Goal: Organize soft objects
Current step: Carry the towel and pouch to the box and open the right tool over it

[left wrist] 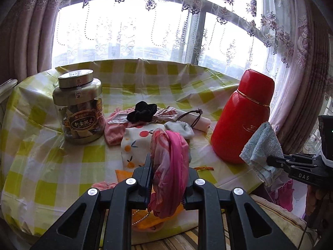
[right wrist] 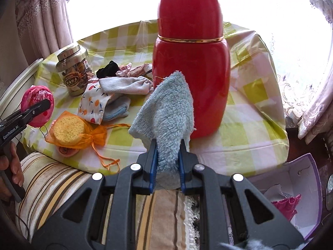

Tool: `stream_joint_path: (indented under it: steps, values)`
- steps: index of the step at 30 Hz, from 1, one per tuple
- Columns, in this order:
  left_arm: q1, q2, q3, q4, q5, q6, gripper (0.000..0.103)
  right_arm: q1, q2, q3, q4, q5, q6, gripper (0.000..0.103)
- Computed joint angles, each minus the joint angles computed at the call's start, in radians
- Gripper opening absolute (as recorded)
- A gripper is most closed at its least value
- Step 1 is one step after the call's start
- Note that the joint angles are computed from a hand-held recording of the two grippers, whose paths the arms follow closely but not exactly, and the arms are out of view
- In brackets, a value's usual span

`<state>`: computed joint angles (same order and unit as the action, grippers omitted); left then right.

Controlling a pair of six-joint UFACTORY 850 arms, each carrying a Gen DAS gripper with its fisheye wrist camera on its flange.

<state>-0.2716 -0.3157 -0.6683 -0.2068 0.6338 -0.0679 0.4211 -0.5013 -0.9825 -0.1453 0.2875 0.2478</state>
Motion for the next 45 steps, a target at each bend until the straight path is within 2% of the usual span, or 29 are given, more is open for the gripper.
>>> stream_joint_path:
  steps: [17, 34, 39, 42, 43, 44, 45]
  values:
    - [-0.181, -0.061, -0.111, 0.115, -0.084, -0.038, 0.022, -0.148, 0.134, 0.196, 0.222, 0.038, -0.181, 0.021]
    - [-0.347, -0.187, -0.311, 0.386, -0.230, -0.209, 0.022, -0.255, 0.183, 0.269, 0.473, 0.067, -0.401, 0.021]
    - [-0.376, -0.222, -0.364, 0.517, -0.255, -0.314, 0.023, -0.279, 0.190, 0.283, 0.484, 0.075, -0.406, 0.025]
    - [-0.392, -0.244, -0.396, 0.578, -0.283, -0.351, 0.035, -0.287, 0.193, 0.289, 0.531, 0.079, -0.438, 0.026]
    - [-0.395, -0.248, -0.399, 0.580, -0.282, -0.351, 0.046, -0.289, 0.193, 0.289, 0.539, 0.078, -0.444, 0.029]
    - [-0.396, -0.247, -0.396, 0.581, -0.278, -0.353, 0.055, -0.290, 0.192, 0.288, 0.563, 0.080, -0.462, 0.039]
    - [-0.396, -0.247, -0.395, 0.582, -0.272, -0.355, 0.059, -0.290, 0.192, 0.288, 0.580, 0.083, -0.474, 0.045]
